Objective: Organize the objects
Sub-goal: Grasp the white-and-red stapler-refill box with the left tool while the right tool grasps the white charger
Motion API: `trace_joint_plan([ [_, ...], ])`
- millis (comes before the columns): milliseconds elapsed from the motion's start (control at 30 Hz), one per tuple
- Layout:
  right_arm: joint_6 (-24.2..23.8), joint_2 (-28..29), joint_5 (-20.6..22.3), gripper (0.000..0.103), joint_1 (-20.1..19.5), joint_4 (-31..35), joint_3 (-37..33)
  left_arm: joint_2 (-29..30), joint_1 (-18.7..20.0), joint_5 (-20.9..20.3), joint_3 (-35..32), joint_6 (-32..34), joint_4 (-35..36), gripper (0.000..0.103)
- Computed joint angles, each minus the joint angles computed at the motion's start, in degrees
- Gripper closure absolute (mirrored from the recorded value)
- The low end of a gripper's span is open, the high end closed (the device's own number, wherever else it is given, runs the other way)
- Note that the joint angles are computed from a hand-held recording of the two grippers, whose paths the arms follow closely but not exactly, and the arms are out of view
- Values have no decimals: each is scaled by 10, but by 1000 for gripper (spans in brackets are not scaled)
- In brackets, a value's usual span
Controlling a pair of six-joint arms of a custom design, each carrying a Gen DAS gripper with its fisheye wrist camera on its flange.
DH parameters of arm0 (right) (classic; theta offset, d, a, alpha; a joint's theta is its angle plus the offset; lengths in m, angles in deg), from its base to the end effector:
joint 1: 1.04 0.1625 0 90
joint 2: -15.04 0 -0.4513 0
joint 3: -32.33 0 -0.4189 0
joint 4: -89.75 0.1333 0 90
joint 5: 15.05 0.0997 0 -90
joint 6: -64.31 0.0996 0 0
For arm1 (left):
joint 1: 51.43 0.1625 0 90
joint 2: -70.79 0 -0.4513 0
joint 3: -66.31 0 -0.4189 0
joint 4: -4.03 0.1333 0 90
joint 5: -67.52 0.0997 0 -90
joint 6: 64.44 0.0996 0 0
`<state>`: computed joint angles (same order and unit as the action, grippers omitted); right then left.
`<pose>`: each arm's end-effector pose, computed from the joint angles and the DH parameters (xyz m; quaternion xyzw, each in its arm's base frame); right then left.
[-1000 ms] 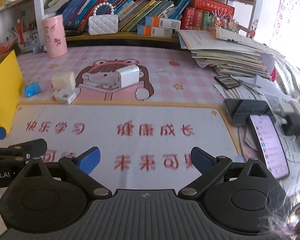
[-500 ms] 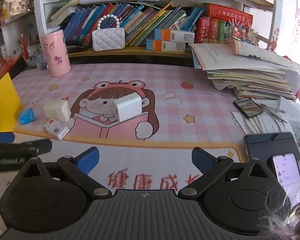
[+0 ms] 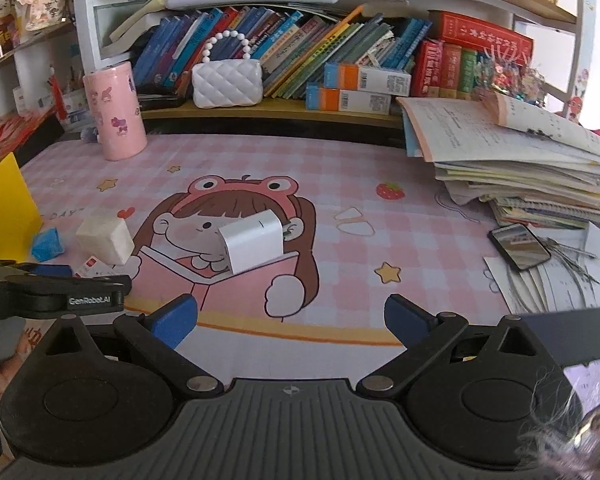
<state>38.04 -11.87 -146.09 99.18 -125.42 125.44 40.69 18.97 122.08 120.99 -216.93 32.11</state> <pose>0.1888 -0.6643 0.0302 0.0914 -0.8283 0.4139 0.3665 -0.0687 -0.7625 0.0896 0.2713 0.8662 -0.2843 0.3087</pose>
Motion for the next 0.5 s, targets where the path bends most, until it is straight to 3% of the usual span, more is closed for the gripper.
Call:
trace_joint_plan([
  [133, -17, 3, 13, 0, -5, 6, -12, -1, -1, 4, -4, -3, 14, 47],
  [400, -77, 32, 46, 0, -25, 40, -78, -89, -8, 56, 91, -82, 12, 46],
  [500, -103, 45, 71, 1, -36, 61, -107, -103, -9, 65, 102, -91, 51, 46],
])
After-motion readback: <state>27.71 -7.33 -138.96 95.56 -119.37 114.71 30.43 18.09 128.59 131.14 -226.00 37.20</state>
